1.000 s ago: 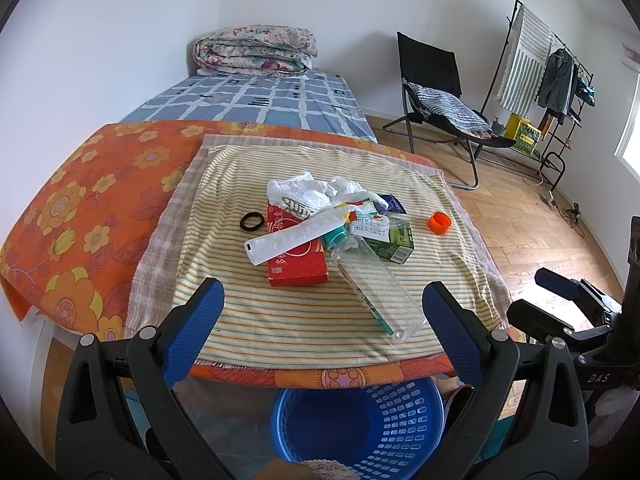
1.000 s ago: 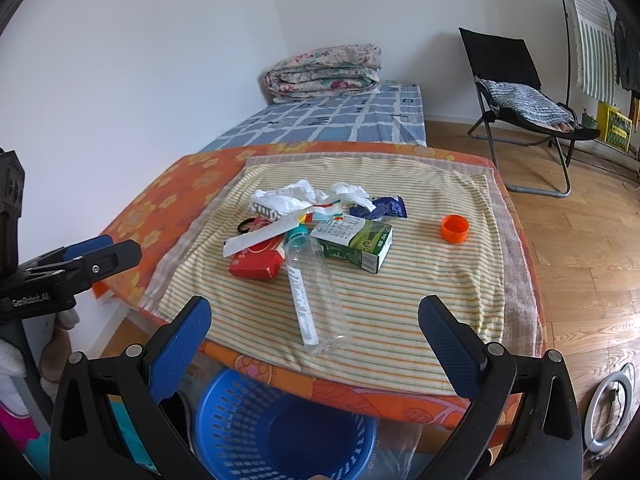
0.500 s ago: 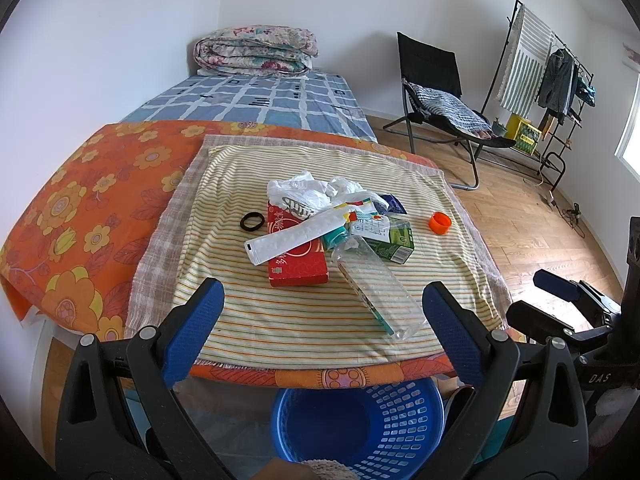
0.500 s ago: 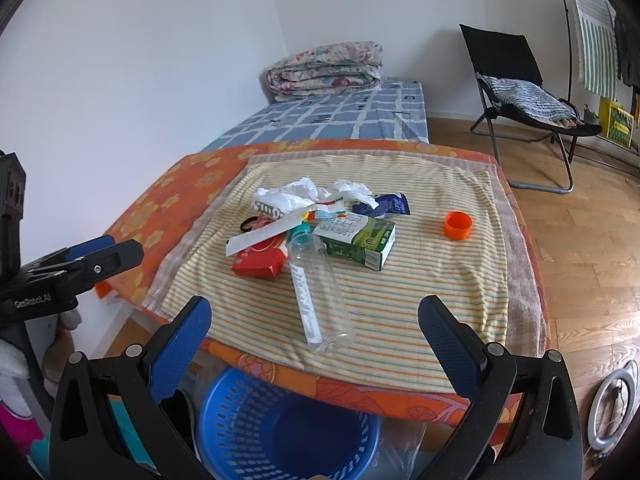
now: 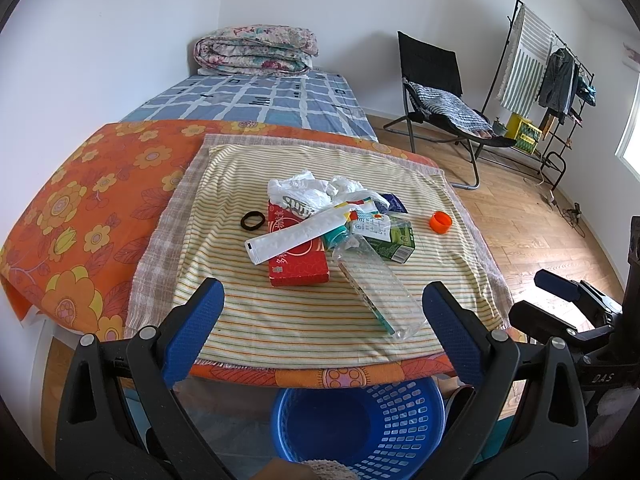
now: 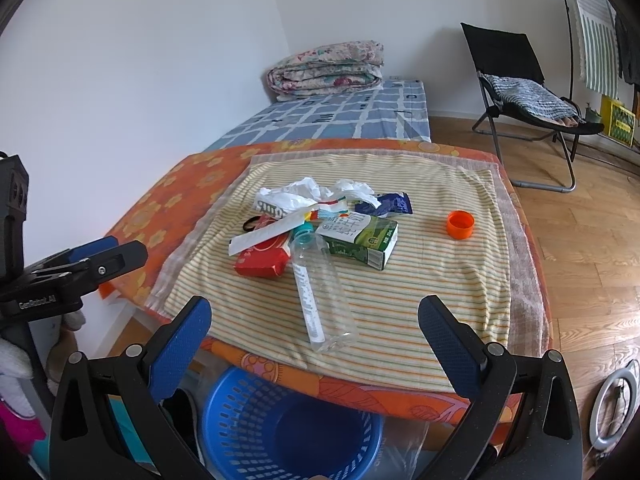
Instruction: Collect trash
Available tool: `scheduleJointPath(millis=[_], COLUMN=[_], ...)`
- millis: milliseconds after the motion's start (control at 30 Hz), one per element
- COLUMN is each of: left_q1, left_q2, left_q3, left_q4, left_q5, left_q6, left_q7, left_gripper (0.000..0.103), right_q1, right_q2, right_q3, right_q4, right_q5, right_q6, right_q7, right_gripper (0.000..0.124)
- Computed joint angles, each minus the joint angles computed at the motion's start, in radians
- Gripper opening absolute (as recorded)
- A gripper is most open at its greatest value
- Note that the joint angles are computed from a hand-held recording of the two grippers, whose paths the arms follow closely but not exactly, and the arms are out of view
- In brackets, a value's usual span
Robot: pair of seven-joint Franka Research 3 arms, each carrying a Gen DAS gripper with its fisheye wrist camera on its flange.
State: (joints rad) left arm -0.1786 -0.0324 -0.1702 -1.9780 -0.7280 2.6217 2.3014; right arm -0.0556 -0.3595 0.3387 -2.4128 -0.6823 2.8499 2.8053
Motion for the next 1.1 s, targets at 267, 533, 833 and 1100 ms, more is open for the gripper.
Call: scheduleJointPath(millis=[267,533,833,1100], left_q1=[-0.002,-0.002,0.003,0.025], left_q2=[-0.003,-0.005,0.005,0.048], left_q3=[0.001,0.001,0.002,-0.003], left_q4=[0.0,-0.001,0.001,0.031], left_q5=[0.002,0.006,0.008,0.028], left_q6=[-0.002,-0.002,-0.001,-0.016], left_q7=[-0.002,-0.006,-0.006,0.015], left_gripper=[0.101,0.101,0.101,0.101], right_q1=[0.009,0.005,-0.006,-0.028], right_q2=[0.005,-0.001,-0.001,0.003], right_q3=[-0.01,-0.01,0.0,0.013], right_q4=[0.0,-0.01,-0.013,-0.022], right_q5=[0.016,0.044,0.065,0.062], right_q6=[0.008,0.021,0.029,0.05], right_q7=[-0.011,-0.033,-0.047,-0.04], right_gripper=[0.103,0.103,0.103,0.103])
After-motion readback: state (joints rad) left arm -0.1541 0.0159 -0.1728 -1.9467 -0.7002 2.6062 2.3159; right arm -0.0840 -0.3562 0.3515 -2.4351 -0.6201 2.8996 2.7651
